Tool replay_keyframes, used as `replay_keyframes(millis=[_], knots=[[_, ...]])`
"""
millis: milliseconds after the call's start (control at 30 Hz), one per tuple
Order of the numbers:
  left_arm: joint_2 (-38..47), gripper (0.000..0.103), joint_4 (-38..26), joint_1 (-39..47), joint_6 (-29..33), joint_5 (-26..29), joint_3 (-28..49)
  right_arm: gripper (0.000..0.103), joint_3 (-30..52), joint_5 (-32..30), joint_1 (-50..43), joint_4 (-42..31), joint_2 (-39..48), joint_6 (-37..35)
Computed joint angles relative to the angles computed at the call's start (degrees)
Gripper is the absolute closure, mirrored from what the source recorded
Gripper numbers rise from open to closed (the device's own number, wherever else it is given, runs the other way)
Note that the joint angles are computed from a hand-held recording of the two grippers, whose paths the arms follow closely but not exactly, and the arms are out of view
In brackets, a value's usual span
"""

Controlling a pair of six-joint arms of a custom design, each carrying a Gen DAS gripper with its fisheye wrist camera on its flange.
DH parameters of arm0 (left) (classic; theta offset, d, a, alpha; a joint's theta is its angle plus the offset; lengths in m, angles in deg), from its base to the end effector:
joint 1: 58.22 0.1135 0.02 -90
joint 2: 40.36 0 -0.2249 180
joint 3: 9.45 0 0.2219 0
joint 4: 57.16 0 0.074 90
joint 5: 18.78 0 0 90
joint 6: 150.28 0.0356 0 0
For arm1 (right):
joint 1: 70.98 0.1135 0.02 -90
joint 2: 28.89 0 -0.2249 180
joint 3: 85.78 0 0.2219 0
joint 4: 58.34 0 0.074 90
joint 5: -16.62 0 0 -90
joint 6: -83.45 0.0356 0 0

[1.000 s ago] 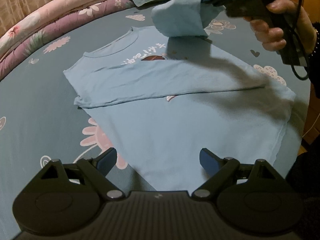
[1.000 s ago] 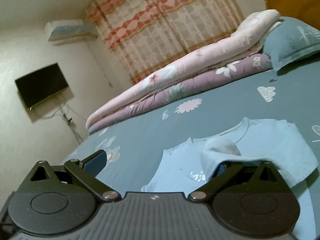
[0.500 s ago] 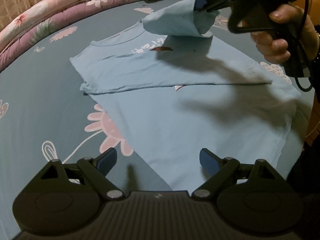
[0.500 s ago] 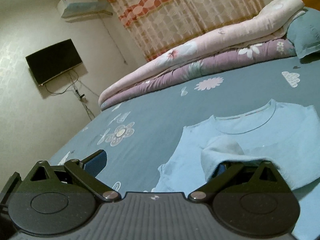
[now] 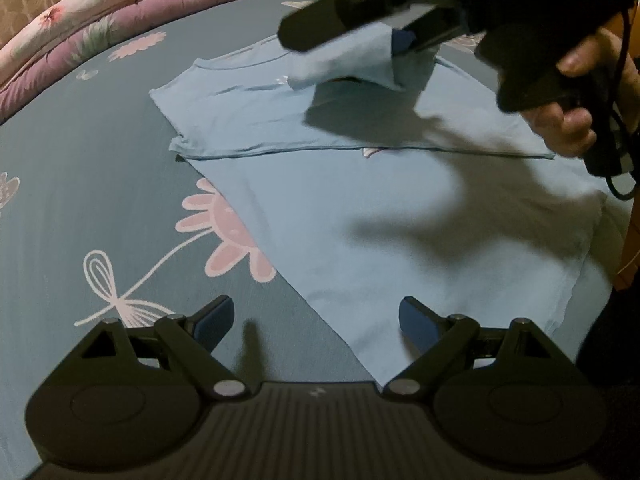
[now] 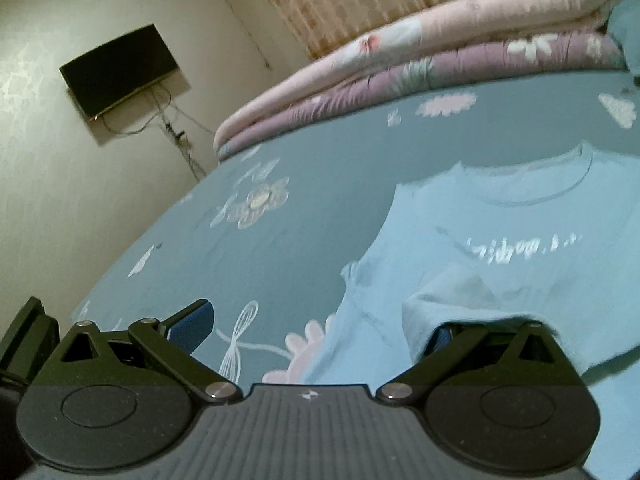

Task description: Fold clothes

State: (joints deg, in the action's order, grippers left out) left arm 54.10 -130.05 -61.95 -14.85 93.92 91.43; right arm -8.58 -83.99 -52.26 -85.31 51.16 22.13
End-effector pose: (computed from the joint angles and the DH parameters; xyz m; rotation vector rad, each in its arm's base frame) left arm 0.2991 -0.0333 0.2646 1.1831 2.3246 -0.2957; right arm 0.2795 0.1016 0.2698 0.0715 2.1565 0.6850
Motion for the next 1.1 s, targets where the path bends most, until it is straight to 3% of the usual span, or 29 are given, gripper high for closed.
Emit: replay_keyframes(millis=[467, 800, 900, 1100], knots=[[-0.3, 0.013, -0.5, 1.2, 0.3, 0.1, -1.0, 0.000, 3.5, 0.7, 1.4, -5.7, 4.7, -5.0], [-0.9, 0.013, 1.2, 1.3, -1.2, -0.4, -3.3, 0.000, 11.0, 0.3, 3.8, -16.2, 11.0, -18.5], [-0.8, 0.013, 1.5, 1.4, -1.2, -0.6, -3.8, 0.000, 8.6, -1.9, 2.8, -15.0, 12.2, -14.8], [-0.6, 0.013, 1.4, 2.4, -1.1, -0.6, -3.8, 0.000, 0.4, -10.3, -2.2, -9.8, 5.0, -3.5]])
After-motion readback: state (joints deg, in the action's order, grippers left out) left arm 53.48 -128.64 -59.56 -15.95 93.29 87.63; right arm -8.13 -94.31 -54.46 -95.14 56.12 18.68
